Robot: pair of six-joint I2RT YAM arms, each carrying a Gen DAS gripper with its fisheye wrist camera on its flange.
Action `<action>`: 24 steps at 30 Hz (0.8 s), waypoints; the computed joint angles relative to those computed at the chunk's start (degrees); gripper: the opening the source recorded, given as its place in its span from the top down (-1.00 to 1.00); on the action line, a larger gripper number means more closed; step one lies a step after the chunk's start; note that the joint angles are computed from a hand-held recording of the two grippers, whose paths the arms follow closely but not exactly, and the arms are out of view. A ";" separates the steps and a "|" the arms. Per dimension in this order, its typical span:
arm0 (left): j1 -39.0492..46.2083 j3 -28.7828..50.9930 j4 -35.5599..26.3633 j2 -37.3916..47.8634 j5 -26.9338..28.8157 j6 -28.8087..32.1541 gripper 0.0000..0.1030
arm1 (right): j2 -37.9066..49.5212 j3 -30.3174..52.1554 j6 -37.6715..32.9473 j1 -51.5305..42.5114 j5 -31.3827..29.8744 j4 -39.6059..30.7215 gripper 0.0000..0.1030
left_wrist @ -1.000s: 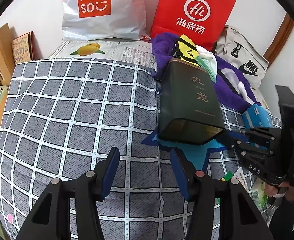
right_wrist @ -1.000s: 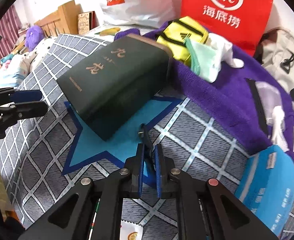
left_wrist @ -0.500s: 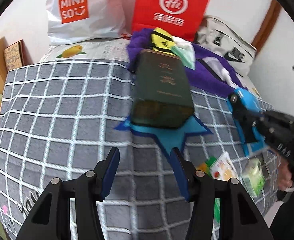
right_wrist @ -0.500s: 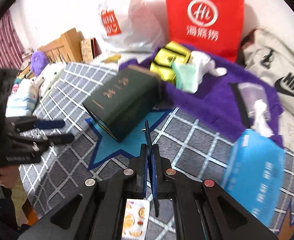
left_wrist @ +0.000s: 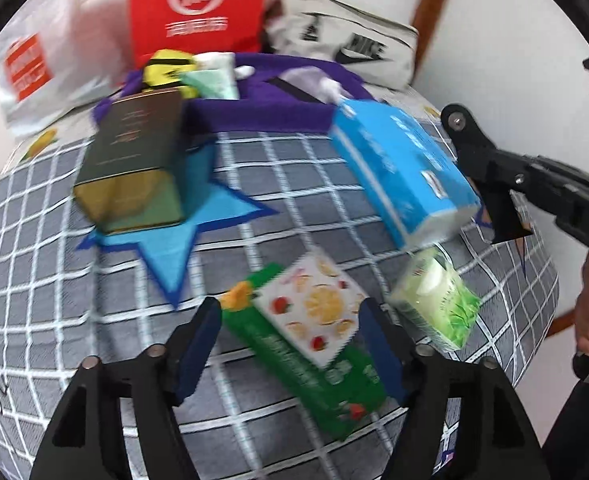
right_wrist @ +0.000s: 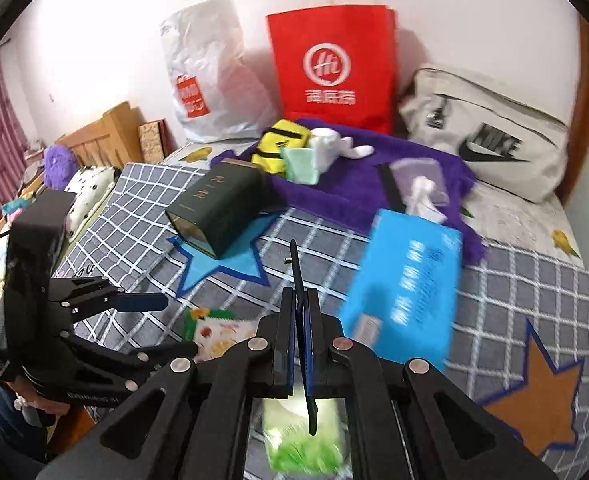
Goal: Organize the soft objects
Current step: 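Reach the left tool to the green snack packets and close on them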
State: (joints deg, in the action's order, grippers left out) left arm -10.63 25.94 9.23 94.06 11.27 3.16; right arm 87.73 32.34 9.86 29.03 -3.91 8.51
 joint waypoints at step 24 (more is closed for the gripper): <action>-8.87 -0.09 13.44 11.07 -9.85 0.47 -0.28 | -0.64 -10.41 0.54 -8.62 -2.52 6.99 0.92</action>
